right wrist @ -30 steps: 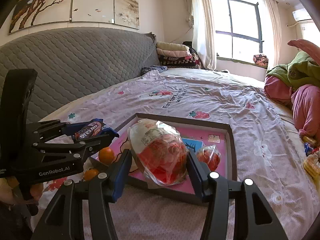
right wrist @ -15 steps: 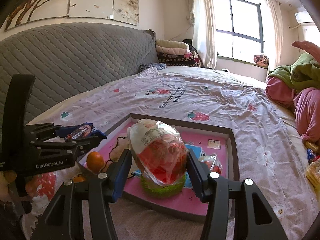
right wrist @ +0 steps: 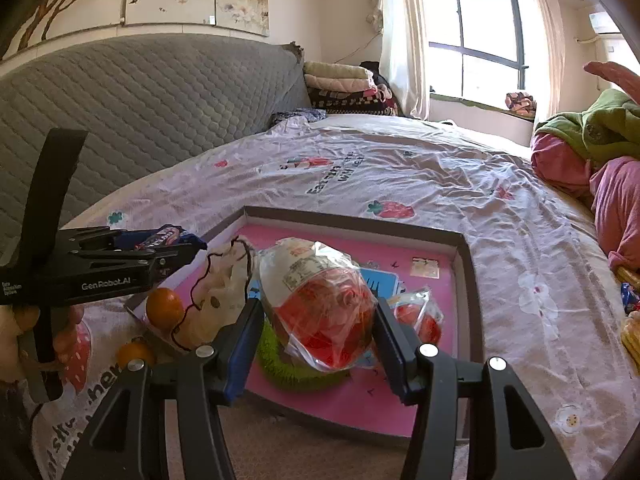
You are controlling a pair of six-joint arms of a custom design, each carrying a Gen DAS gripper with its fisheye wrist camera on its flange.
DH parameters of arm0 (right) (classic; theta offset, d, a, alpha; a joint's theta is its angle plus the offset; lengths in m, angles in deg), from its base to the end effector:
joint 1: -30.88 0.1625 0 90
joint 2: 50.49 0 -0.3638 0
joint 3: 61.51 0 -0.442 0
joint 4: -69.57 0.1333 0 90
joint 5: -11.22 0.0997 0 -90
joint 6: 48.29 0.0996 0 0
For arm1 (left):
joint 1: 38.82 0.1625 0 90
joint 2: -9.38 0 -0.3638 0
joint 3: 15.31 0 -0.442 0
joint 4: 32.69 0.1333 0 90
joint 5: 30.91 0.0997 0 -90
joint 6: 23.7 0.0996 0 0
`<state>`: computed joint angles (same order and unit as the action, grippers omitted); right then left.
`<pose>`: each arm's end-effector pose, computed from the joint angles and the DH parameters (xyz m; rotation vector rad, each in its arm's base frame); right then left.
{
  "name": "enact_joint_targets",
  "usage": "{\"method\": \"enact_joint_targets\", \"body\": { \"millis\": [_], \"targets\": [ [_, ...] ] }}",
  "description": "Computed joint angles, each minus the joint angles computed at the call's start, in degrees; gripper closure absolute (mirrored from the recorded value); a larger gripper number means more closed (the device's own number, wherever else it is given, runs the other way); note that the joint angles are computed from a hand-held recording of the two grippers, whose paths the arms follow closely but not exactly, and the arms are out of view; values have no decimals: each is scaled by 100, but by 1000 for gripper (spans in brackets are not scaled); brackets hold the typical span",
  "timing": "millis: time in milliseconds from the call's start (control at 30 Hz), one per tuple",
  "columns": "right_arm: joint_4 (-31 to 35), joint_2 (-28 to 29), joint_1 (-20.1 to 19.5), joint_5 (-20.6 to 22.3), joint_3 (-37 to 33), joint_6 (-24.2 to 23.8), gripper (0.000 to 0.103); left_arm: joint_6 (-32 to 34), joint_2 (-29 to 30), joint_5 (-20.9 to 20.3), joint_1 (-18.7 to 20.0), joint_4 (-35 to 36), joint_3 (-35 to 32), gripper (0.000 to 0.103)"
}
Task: Organize objects
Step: 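Carry the Oreo bag with the left tool while the right tool carries the egg bag over the tray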
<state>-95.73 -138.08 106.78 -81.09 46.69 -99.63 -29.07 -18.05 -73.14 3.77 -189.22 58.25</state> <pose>-0.0129 -0.5822 0.3942 0.7430 -2.2838 1.0186 -0.4091 -0.6573 -0.0165 0.6843 2.3154 -0.8616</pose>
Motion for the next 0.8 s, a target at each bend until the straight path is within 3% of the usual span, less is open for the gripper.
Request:
{"method": "enact_joint_targets", "body": {
  "millis": [800],
  "targets": [
    [-75,217,-41,-232,17,-142,48,130,225,-103,41,199,-231,49]
  ]
}}
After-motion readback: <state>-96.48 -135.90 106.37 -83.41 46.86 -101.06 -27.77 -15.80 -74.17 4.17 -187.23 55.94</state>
